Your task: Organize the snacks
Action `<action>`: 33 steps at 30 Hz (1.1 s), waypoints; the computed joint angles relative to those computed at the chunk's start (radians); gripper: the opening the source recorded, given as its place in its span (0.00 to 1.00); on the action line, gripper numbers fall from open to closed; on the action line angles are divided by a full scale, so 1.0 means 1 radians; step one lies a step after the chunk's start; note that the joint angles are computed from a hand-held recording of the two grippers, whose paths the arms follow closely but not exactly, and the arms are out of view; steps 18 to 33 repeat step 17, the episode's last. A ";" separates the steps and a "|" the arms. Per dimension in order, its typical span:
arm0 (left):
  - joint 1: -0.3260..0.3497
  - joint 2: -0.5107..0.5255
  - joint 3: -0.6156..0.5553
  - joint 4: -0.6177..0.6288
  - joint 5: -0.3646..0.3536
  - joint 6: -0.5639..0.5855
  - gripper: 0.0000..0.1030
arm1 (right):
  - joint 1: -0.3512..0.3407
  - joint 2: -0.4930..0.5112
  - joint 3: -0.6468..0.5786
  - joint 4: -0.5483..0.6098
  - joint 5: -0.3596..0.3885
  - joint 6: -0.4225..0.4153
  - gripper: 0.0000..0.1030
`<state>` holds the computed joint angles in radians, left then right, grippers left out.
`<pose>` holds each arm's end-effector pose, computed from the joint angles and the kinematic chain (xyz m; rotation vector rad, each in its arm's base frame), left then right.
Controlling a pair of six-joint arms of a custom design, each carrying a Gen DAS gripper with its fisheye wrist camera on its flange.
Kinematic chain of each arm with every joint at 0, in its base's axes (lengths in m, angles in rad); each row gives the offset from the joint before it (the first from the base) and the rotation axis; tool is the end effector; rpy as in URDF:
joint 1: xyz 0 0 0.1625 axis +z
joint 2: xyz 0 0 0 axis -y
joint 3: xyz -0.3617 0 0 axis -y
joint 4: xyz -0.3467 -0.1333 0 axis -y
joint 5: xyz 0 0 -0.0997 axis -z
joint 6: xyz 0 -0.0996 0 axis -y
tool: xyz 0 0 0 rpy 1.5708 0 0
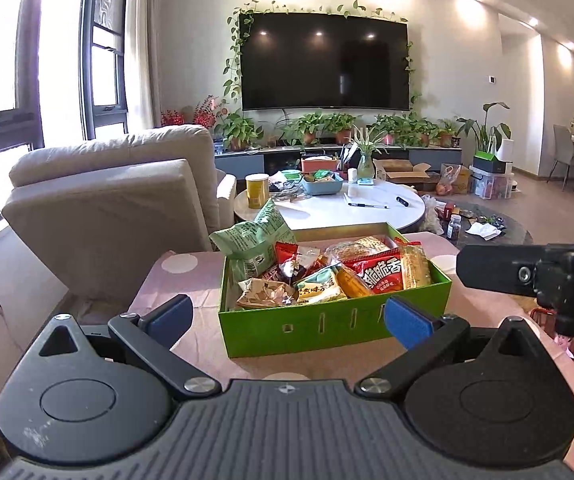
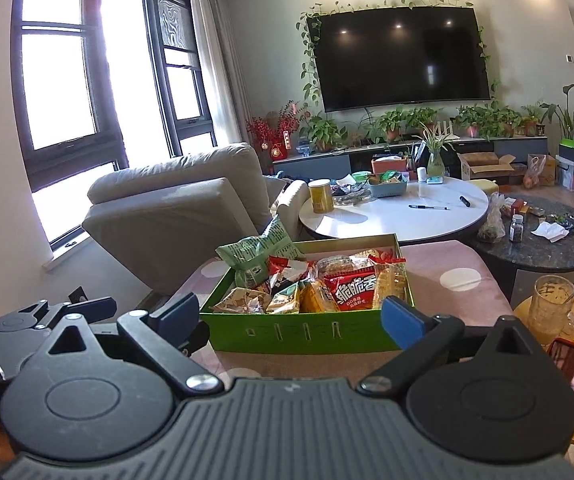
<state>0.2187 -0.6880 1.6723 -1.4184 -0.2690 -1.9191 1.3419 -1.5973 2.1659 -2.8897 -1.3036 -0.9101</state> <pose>-0.4278 -0.3300 0.0018 0.3185 1.8642 -1.3629 0.0599 -0.4462 0.3351 1.0519 -2.5338 1.1071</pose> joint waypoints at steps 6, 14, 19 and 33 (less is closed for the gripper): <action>0.000 -0.003 0.010 -0.011 -0.006 -0.005 1.00 | -0.001 0.007 0.000 0.004 -0.017 0.018 0.98; 0.003 -0.003 0.018 -0.039 -0.008 0.013 1.00 | 0.006 0.011 0.000 -0.001 -0.028 0.023 0.98; 0.002 -0.004 0.025 -0.060 -0.012 0.028 1.00 | 0.007 0.013 0.000 -0.004 -0.030 0.028 0.98; 0.002 -0.004 0.025 -0.060 -0.012 0.028 1.00 | 0.007 0.013 0.000 -0.004 -0.030 0.028 0.98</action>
